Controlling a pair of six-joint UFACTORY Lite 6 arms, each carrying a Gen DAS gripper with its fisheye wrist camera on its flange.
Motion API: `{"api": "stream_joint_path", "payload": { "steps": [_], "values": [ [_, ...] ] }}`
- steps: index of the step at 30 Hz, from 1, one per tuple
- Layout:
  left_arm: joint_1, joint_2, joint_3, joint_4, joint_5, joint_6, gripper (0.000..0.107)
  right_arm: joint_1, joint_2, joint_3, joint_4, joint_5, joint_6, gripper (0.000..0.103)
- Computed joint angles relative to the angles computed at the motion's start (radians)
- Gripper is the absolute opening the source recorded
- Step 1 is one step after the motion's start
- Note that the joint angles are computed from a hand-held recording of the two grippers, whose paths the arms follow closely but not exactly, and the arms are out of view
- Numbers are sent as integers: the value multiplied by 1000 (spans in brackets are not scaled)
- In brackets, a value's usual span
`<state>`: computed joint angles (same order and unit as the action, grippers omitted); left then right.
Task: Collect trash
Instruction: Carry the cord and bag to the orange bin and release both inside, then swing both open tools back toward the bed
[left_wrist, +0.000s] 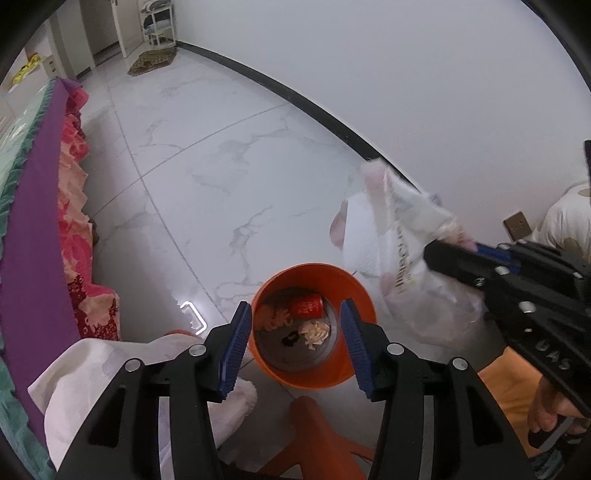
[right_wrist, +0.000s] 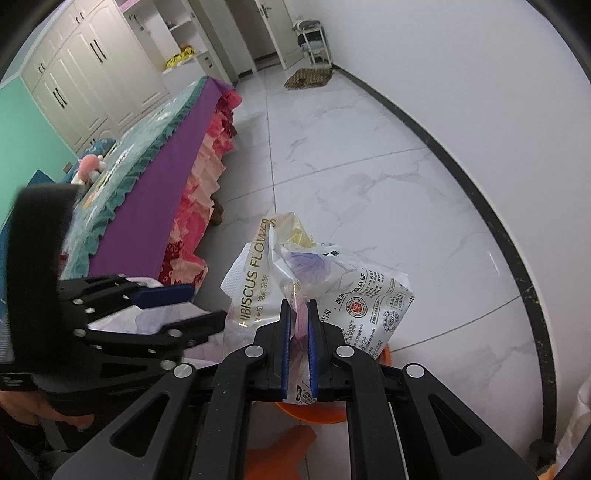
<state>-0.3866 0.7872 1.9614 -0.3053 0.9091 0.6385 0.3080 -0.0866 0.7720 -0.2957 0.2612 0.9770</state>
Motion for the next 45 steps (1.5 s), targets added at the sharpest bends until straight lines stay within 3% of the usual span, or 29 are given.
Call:
{"api": "stream_joint_path", "payload": {
  "steps": [5, 9, 20, 31, 38, 40, 45],
  "values": [
    [27, 11, 23, 5, 4, -7, 51, 18, 86, 47, 15, -19, -6, 16],
    [43, 36, 61, 6, 20, -21, 51, 21, 137, 81, 16, -13, -4, 42],
    [65, 23, 49, -11, 22, -8, 51, 60, 174, 144, -42, 18, 59, 42],
    [151, -134, -100, -77, -39, 63, 51, 163, 194, 324, -124, 117, 99, 42],
    [272, -267, -184, -122, -74, 96, 53, 270, 325, 593, -128, 203, 43, 42],
    [317, -316, -217, -133, -96, 104, 63, 298, 375, 683, -125, 227, 27, 42],
    [453, -394, -260, -177, -117, 146, 64, 374, 576, 1030, -66, 320, -102, 42]
  ]
}}
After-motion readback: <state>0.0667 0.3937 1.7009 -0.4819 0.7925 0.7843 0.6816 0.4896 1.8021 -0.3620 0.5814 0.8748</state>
